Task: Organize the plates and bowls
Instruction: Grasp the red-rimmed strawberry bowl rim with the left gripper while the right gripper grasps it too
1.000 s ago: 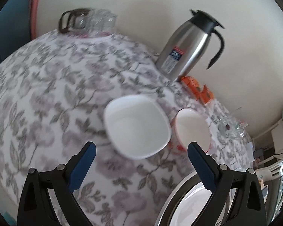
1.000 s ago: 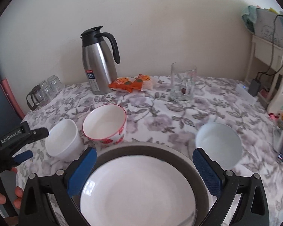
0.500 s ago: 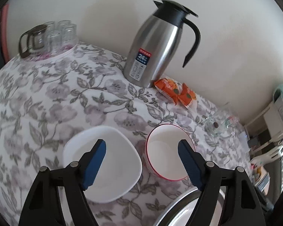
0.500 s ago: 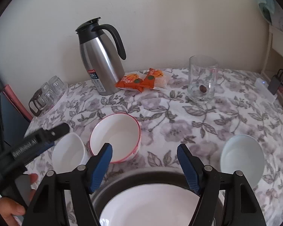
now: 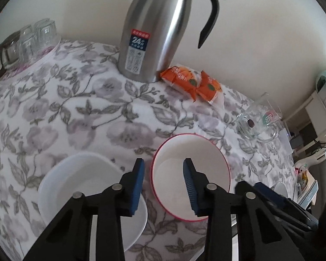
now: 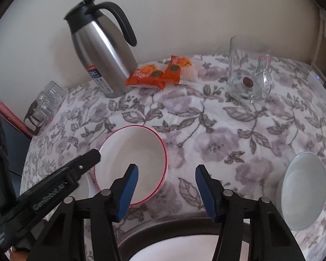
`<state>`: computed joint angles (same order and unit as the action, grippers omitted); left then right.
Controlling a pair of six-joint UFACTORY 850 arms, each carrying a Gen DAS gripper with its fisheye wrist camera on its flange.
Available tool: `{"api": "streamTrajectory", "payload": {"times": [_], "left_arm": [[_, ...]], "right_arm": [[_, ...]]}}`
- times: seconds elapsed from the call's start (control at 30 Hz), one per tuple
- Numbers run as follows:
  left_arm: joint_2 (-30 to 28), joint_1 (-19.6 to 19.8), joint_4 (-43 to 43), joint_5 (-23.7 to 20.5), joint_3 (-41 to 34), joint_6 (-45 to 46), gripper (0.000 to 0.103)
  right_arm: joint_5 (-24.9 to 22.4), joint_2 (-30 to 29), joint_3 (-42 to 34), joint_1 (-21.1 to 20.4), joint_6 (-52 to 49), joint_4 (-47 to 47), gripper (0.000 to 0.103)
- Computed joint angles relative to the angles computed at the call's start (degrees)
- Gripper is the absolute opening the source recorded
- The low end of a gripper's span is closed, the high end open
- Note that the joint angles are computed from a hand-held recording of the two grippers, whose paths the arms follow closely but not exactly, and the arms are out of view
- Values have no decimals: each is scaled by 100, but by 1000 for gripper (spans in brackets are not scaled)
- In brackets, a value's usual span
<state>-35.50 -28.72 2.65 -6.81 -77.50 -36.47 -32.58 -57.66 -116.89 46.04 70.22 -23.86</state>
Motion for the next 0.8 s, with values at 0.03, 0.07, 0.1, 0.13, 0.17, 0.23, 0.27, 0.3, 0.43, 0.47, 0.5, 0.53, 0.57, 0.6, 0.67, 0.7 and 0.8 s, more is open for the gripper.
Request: {"api": "streamTrajectory", "payload": {"times": [0.03, 0.07, 0.1, 0.13, 0.17, 0.23, 0.27, 0.3, 0.43, 0.47, 0.5, 0.53, 0.57, 0.6, 0.67, 0.7, 0.8], "left_arm": [[-25, -5, 186, -14, -39, -147, 34], [-49, -3, 177, -22, -69, -116, 32], [-73, 3, 105, -36, -98, -30, 32], [-110, 7, 66, -55, -134, -7, 29], [-139, 16, -28, -66, -164, 75, 27], [-195, 30, -404, -84, -211, 450, 26], [-223, 32, -474, -99, -240, 543, 24], [-252, 27, -305, -124, -272, 397, 24], [-301, 40, -195, -112, -315, 189, 24], [-318, 39, -89, -106, -329, 58, 24], [-345, 31, 113, -124, -358, -128, 24], [-369, 23, 268, -151, -386, -264, 23], [-396, 20, 293, -175, -413, -275, 23], [-408, 24, 195, -179, -421, -181, 23], [-426, 42, -93, -163, -423, 77, 22], [-430, 55, -348, -145, -416, 320, 22], [-446, 59, -570, -168, -419, 550, 21]], "right_arm": [[-37, -69, -91, -16, -76, 98, 53], [-53, -120, -155, -30, -134, 180, 52], [-65, -181, -229, -45, -208, 281, 51], [-99, -232, -296, -54, -249, 341, 48], [-135, -281, -360, -61, -292, 391, 46], [-185, -375, -482, -73, -399, 486, 39], [-203, -410, -525, -77, -436, 524, 37], [-214, -441, -564, -79, -466, 561, 35], [-206, -544, -673, -108, -608, 838, 28], [-285, -602, -757, -111, -620, 883, 27], [-361, -653, -827, -115, -622, 926, 24], [-385, -689, -866, -124, -650, 989, 19], [-368, -699, -865, -130, -681, 1041, 18], [-330, -703, -856, -135, -699, 1073, 16], [-300, -706, -856, -128, -713, 1045, 13], [-308, -715, -873, -122, -715, 1014, 13], [-273, -707, -845, -127, -695, 1005, 13]]}}
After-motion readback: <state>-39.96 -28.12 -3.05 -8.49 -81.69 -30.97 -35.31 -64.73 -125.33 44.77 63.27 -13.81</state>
